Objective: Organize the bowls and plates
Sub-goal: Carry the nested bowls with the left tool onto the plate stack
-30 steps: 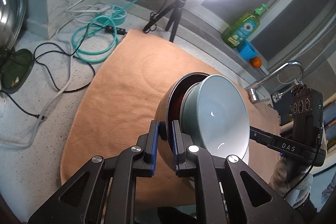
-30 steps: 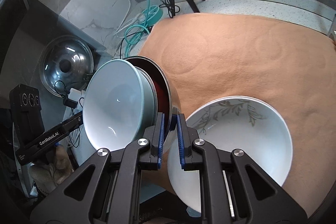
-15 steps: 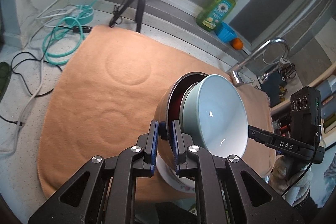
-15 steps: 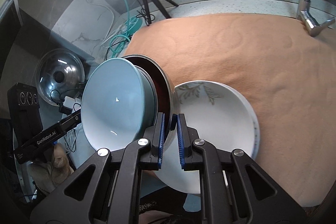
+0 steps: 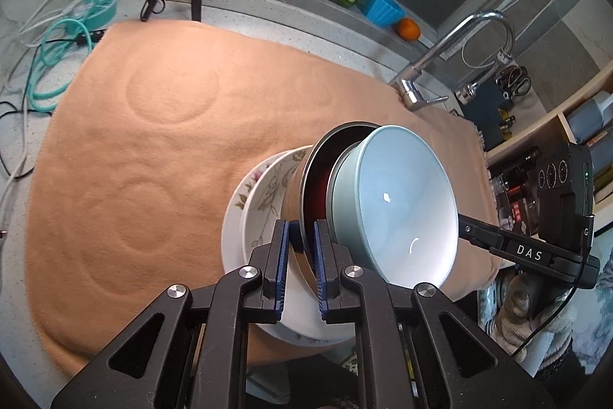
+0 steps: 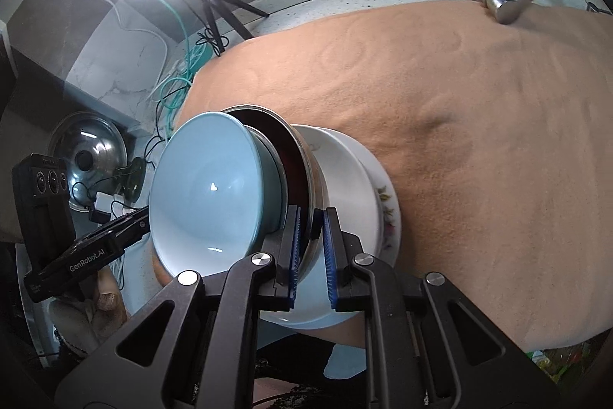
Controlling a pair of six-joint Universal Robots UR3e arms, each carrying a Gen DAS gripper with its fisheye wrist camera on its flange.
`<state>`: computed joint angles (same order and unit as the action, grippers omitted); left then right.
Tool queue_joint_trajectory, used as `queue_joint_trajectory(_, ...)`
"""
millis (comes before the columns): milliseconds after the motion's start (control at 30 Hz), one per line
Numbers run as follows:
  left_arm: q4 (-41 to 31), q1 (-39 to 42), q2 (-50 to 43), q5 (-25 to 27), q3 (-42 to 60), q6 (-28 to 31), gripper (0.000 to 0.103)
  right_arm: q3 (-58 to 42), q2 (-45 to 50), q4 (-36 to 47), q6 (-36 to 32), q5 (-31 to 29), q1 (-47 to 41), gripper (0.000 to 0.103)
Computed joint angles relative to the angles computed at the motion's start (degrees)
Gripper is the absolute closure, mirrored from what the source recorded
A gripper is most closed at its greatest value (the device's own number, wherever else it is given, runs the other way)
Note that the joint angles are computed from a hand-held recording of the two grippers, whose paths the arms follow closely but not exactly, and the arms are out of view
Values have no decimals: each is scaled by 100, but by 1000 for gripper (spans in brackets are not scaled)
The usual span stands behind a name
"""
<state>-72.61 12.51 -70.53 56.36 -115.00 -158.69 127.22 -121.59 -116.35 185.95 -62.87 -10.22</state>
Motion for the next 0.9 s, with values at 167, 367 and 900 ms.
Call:
queue_joint_trajectory(167, 102, -123, -77, 105, -15, -66, 93, 172, -105, 64, -75, 20, -95, 91)
queue_joint_trajectory(367, 203, -182, -138, 166, -72, -135, 93, 234, -30, -88, -26, -2, -44, 91)
queue_joint_trajectory(900, 198, -160, -171, 185, -105, -110, 94, 260, -76, -44, -122, 80, -96, 90)
